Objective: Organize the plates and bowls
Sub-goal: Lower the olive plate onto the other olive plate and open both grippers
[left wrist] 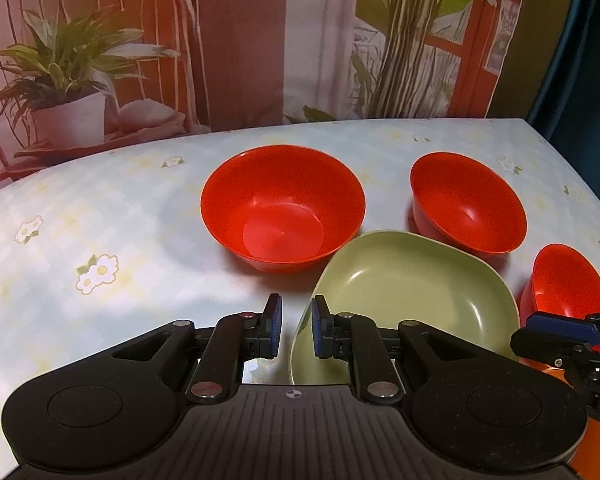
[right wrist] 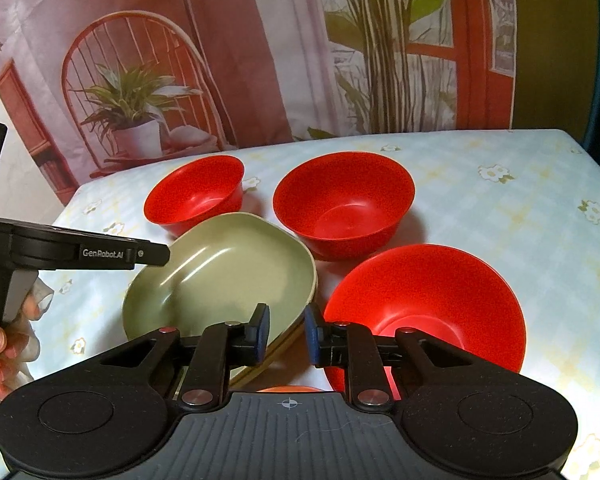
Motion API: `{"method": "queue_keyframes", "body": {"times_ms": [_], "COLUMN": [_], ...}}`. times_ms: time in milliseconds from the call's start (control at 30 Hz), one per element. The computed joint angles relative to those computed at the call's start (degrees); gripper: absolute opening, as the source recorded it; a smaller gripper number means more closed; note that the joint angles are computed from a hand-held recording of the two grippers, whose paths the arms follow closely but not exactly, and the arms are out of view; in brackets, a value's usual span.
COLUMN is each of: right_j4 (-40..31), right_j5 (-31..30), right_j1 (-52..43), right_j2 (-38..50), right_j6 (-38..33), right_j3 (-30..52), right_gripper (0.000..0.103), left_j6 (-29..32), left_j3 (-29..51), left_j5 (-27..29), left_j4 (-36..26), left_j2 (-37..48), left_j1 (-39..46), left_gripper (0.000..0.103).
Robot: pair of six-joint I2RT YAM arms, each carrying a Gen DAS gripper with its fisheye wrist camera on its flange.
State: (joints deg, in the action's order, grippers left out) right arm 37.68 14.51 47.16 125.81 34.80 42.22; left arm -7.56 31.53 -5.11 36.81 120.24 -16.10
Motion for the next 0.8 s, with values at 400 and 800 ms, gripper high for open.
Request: {"method": "queue_keyframes", "body": {"times_ms": [400,800], "right_j4": [-0.3,1.9], "right_j5": [2.3,4.4], "right_j1": [1.7,3.5], "right_j2": [-2.4,-6.0], "right_j6": [-1.1,-3.0], "right_j3": [-2.2,-7.8], "right_gripper": [0.019,0.019], "left_j6": [-1.7,-7.1], "left_j3": [-5.9,-14.1], "left_j5": [-1.6,-5.1], "left_j4": [2.3,5.5], "left_j2": [-6.4,-12.5], "left_j1": [-2.4,-7.7], "left_gripper": [0.017,0.017]}}
